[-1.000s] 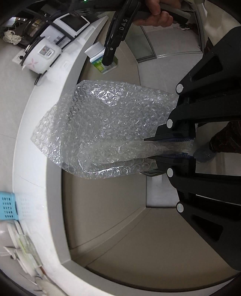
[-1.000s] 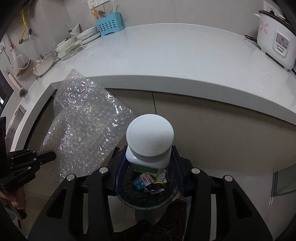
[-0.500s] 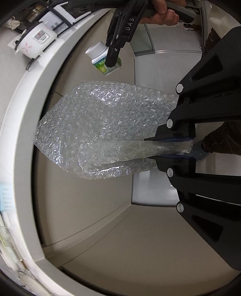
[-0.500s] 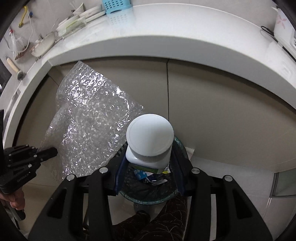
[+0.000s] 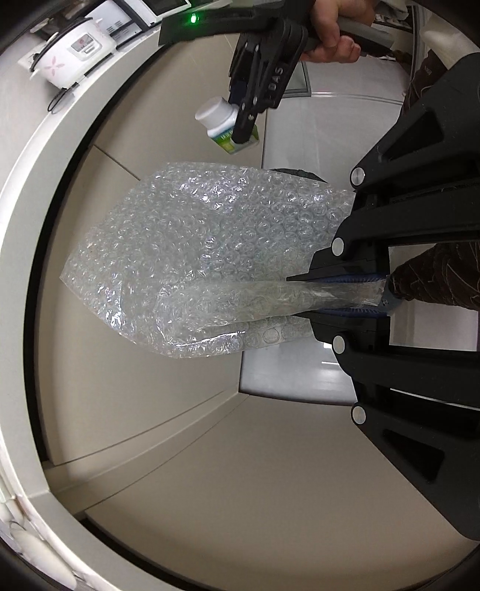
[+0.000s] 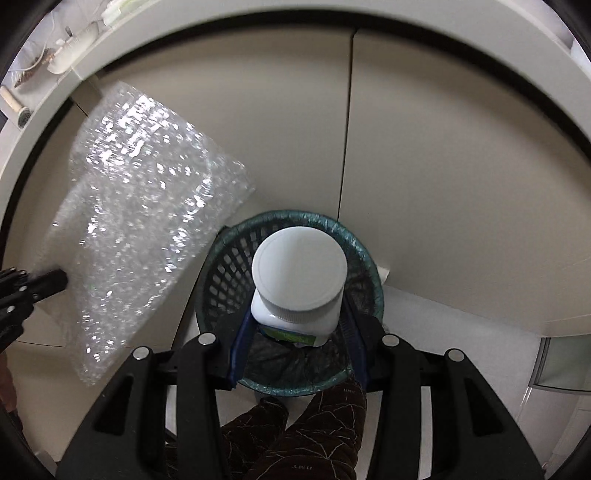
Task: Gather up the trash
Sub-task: 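Carry the bubble wrap and pill bottle down over the wastebasket with both grippers, then open the right gripper to drop the white pill bottle into the wastebasket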
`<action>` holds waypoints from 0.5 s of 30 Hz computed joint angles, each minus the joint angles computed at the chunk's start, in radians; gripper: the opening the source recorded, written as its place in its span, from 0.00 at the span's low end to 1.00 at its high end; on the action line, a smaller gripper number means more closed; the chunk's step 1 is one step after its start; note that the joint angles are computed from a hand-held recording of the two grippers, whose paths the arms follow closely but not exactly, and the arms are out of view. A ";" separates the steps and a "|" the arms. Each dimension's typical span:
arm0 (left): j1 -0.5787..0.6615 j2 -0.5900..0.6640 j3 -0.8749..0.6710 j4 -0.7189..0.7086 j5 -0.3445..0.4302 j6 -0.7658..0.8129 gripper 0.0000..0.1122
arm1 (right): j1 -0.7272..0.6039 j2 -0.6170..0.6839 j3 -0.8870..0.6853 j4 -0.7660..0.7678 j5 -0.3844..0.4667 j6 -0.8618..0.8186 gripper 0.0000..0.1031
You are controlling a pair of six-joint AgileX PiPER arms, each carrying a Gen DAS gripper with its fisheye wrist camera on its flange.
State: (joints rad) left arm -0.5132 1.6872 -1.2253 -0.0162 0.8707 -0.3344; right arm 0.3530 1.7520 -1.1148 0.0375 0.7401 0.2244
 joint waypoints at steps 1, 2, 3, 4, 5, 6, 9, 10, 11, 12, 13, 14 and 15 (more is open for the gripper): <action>-0.015 0.017 -0.028 0.007 0.016 -0.021 0.08 | 0.003 0.019 -0.009 0.000 -0.001 0.003 0.41; -0.023 0.029 -0.046 0.011 0.030 -0.034 0.08 | 0.001 0.039 -0.023 0.009 -0.002 -0.003 0.41; -0.027 0.036 -0.054 0.016 0.039 -0.041 0.08 | 0.000 0.051 -0.030 0.026 -0.005 -0.016 0.41; -0.028 0.041 -0.060 0.018 0.044 -0.041 0.08 | -0.002 0.060 -0.035 0.032 -0.008 -0.024 0.41; -0.030 0.041 -0.061 0.020 0.048 -0.044 0.08 | -0.001 0.071 -0.046 0.039 -0.007 -0.032 0.41; -0.032 0.041 -0.063 0.020 0.054 -0.047 0.08 | -0.001 0.082 -0.063 0.047 -0.002 -0.039 0.41; -0.032 0.052 -0.084 0.016 0.074 -0.054 0.08 | -0.011 0.095 -0.079 0.073 0.001 -0.070 0.41; -0.032 0.054 -0.085 0.012 0.077 -0.054 0.08 | -0.012 0.099 -0.088 0.080 0.006 -0.078 0.41; -0.025 0.055 -0.086 0.005 0.078 -0.043 0.08 | -0.007 0.107 -0.107 0.077 0.017 -0.073 0.41; -0.025 0.060 -0.092 0.004 0.082 -0.040 0.08 | 0.017 0.122 -0.148 0.060 0.034 -0.038 0.41; -0.027 0.065 -0.099 0.004 0.085 -0.039 0.08 | 0.019 0.120 -0.149 0.059 0.036 -0.035 0.41; -0.022 0.063 -0.093 0.002 0.084 -0.030 0.08 | 0.022 0.115 -0.141 0.063 0.032 -0.032 0.43; -0.024 0.076 -0.110 0.002 0.089 -0.030 0.08 | 0.023 0.118 -0.148 0.059 0.035 -0.028 0.45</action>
State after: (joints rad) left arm -0.5370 1.7630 -1.3349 -0.0141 0.9597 -0.3640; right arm 0.3757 1.8698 -1.2625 0.0963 0.7754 0.1968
